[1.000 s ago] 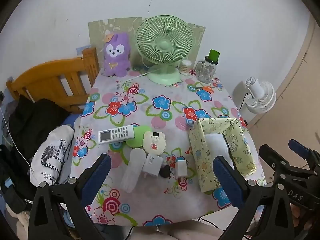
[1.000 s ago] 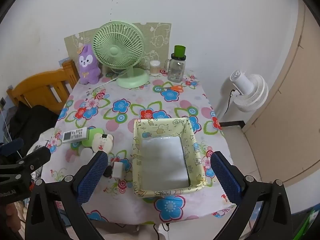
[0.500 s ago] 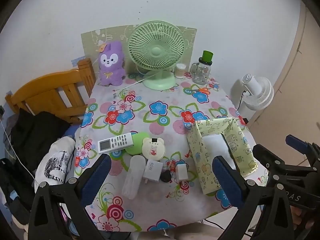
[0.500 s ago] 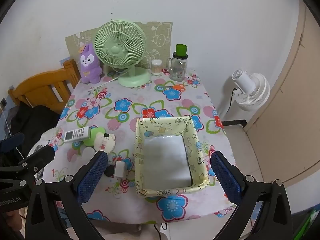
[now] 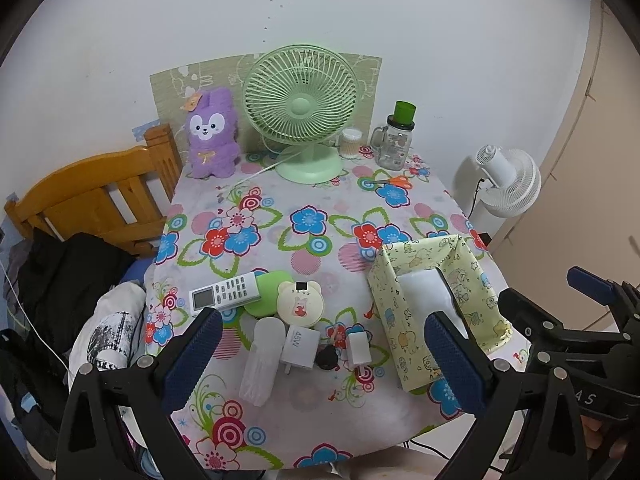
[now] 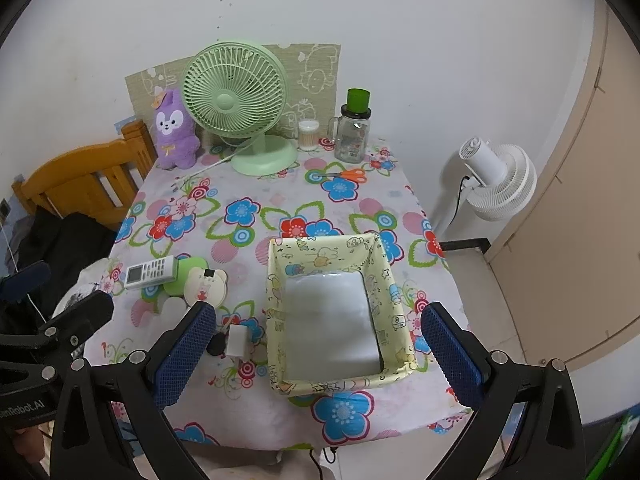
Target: Organize rigid objects
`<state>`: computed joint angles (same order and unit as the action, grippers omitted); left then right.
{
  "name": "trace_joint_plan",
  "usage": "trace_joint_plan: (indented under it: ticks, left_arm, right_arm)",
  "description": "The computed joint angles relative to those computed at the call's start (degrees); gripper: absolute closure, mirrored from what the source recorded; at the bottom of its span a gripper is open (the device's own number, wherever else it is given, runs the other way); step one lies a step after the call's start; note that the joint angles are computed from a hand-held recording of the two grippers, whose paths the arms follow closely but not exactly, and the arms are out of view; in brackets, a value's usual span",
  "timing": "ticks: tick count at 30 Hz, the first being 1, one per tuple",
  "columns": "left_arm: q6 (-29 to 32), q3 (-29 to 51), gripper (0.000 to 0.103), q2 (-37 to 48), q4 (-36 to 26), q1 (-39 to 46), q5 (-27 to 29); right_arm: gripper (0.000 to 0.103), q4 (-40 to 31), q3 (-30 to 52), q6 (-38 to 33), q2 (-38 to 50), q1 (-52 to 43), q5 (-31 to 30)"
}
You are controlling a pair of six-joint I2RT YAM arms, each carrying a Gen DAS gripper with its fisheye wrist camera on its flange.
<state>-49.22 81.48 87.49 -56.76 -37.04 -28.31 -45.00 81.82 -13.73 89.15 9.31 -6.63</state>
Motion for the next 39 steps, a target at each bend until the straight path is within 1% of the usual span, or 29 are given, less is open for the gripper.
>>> trace_joint_plan:
  ticks: [13,39]
  left_arm:
    - [-0.23,-0.31,0.002,0.33,0.46,-0.27,-0.11]
    - [1.26,0.8,0.002,1.94,0.99,0.63,0.81]
  right_arm:
    - [0.0,0.24,-0.32,0.65,0.13,0.48,0.41]
    - [0.0,0.7,0.56,1.14,1.45,-0.16,-0.05]
